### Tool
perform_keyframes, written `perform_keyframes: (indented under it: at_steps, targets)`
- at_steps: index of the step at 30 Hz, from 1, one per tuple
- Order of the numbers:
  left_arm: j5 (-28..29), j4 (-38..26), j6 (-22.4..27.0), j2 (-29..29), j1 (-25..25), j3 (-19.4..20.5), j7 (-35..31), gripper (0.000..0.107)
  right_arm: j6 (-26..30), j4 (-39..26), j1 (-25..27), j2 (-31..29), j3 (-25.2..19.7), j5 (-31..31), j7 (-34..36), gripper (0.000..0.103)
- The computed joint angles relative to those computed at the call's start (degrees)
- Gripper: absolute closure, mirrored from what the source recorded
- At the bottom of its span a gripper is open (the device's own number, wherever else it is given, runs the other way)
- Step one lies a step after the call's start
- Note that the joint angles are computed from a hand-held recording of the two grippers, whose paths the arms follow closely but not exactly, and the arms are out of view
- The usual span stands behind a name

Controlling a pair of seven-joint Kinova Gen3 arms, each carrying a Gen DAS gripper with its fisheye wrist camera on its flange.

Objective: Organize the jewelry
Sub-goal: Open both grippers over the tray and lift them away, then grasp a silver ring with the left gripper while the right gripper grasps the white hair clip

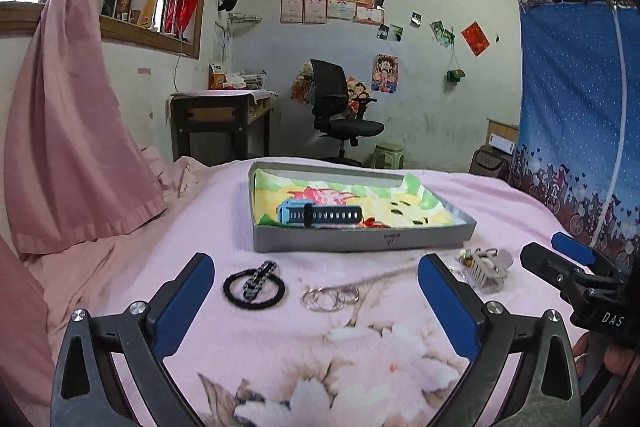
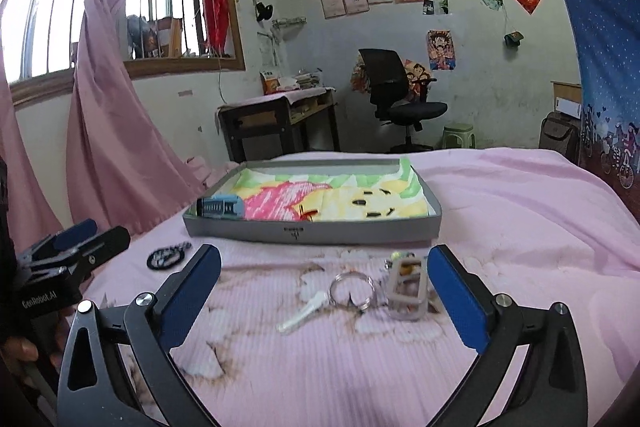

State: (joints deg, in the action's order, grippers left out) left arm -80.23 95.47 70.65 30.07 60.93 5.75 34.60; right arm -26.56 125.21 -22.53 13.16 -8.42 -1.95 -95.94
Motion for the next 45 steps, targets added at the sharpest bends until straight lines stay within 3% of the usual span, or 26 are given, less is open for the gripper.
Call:
perform_keyframes:
  at_steps: [14, 26, 33, 38, 40, 43, 45]
  targets:
    - [5.3, -1.7, 1.3, 1.0, 0.4, -0.5, -4.3, 0.005, 5.7, -1.4, -1.2, 0.8, 1.0, -1.7, 2.4, 0.001]
    - [9.1, -2.0, -1.3, 0.2, -1.8, -1.0, -6.6, 0.005, 11.4, -5.2, -4.0, 3.0, 3.1, -5.7, 5.8, 0.001]
    - [10.6, -1.6, -4.7, -0.3, -3.2, -1.2, -8.6, 0.005, 15.1, -8.2, -3.2, 4.7, 1.7, -3.0, 4.8, 0.001]
    - [10.7, -0.4, -9.0, -1.1, -4.5, -1.4, -9.1, 0.005, 18.4, -10.7, 1.0, 6.3, -2.9, 1.0, 2.5, 0.002]
    - [10.7, 0.3, -11.2, -1.5, -5.3, -1.5, -9.2, 0.005, 20.2, -12.0, 3.9, 7.4, -6.2, 3.0, 1.1, 0.007]
    - [9.8, 1.4, -14.2, -2.1, -5.9, -1.9, -8.5, 0.009, 22.7, -13.9, 6.7, 8.8, -9.3, 4.7, 0.1, 0.023]
    - [9.3, 2.1, -16.1, -2.6, -6.5, -1.9, -8.3, 0.017, 24.1, -14.9, 8.4, 9.8, -11.3, 5.3, 0.0, 0.032]
